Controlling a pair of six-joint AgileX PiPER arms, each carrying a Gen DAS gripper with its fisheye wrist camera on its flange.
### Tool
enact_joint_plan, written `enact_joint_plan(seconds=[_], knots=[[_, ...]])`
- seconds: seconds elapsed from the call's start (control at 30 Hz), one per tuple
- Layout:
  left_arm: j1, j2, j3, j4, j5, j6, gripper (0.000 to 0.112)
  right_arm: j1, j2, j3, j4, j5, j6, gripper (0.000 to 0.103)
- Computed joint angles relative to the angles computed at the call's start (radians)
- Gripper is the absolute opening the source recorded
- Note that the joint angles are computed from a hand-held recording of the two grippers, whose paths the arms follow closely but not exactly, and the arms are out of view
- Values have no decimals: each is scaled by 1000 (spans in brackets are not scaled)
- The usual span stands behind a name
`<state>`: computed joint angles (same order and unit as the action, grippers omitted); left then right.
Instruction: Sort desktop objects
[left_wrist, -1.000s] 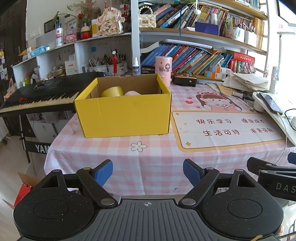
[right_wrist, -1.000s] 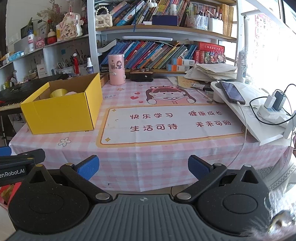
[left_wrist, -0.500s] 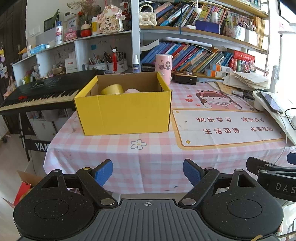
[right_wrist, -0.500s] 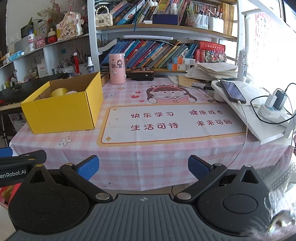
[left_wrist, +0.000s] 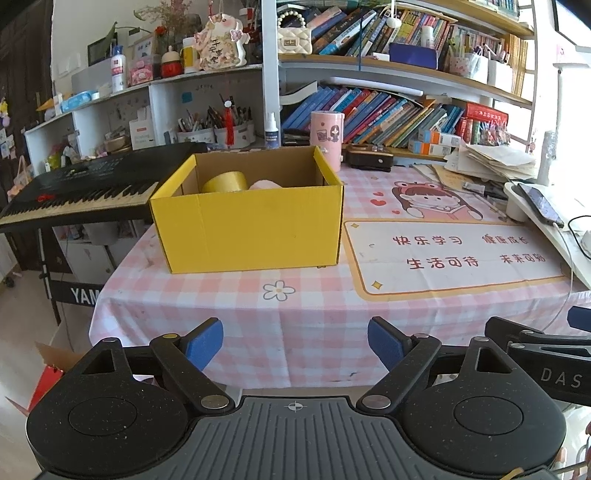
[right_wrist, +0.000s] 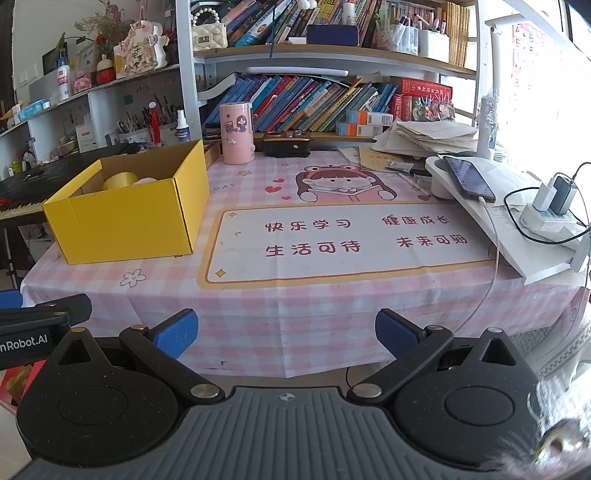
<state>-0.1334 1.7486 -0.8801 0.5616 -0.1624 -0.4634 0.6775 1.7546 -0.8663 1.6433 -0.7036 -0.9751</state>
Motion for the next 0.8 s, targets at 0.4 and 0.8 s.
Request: enact_joint_plan(seconds=[0.4,0.8], knots=[[8,9,-16,199,3,-199,88,4,12,-21,17,-2,-22,103],[7,19,-31,350,12,-350,88,2,12,-22,19,-6,-31,103]])
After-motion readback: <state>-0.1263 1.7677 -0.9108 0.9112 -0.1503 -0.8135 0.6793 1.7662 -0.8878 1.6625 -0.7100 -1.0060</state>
